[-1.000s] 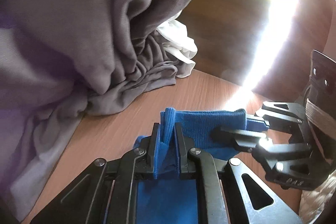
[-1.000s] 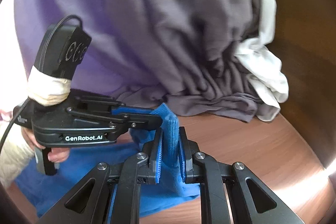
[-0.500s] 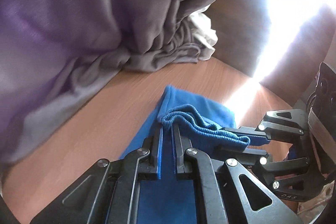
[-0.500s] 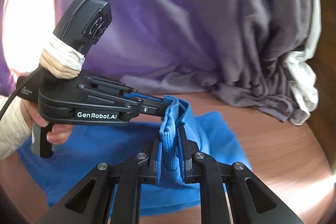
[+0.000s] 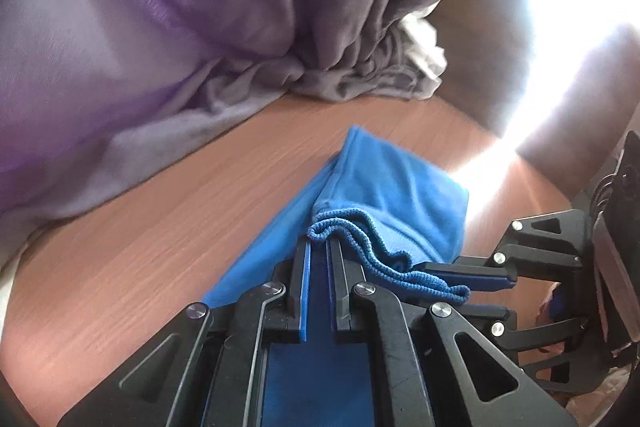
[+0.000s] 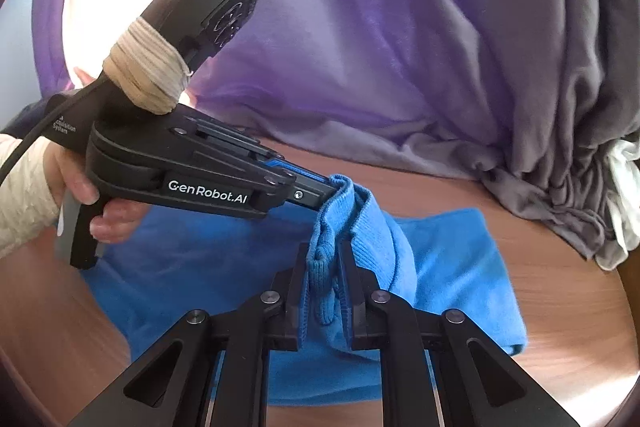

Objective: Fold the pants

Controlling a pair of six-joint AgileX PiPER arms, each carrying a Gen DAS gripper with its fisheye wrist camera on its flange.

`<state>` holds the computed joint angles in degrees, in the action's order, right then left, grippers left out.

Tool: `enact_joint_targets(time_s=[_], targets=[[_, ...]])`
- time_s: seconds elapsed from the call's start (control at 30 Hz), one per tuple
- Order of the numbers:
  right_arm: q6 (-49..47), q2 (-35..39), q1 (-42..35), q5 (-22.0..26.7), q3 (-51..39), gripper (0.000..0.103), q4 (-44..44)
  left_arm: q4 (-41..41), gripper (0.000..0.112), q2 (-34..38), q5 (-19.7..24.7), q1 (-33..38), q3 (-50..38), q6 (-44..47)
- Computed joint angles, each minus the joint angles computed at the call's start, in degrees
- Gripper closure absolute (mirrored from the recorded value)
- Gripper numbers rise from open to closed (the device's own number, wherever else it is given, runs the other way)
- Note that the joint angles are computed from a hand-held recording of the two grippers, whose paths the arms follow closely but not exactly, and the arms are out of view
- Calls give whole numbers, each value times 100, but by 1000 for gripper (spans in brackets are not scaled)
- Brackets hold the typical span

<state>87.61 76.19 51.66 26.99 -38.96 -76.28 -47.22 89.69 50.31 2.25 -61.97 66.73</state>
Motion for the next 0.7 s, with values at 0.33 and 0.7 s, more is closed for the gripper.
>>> enact_joint_targets(time_s=[0.33,0.7], targets=[[-675,613,220,-385,-310,86,727,646,107,-217,-356,326,237,-544],[-708,-360,276,-34,1,71,1008,977,104,-1217,-718,-450,612,-2099]])
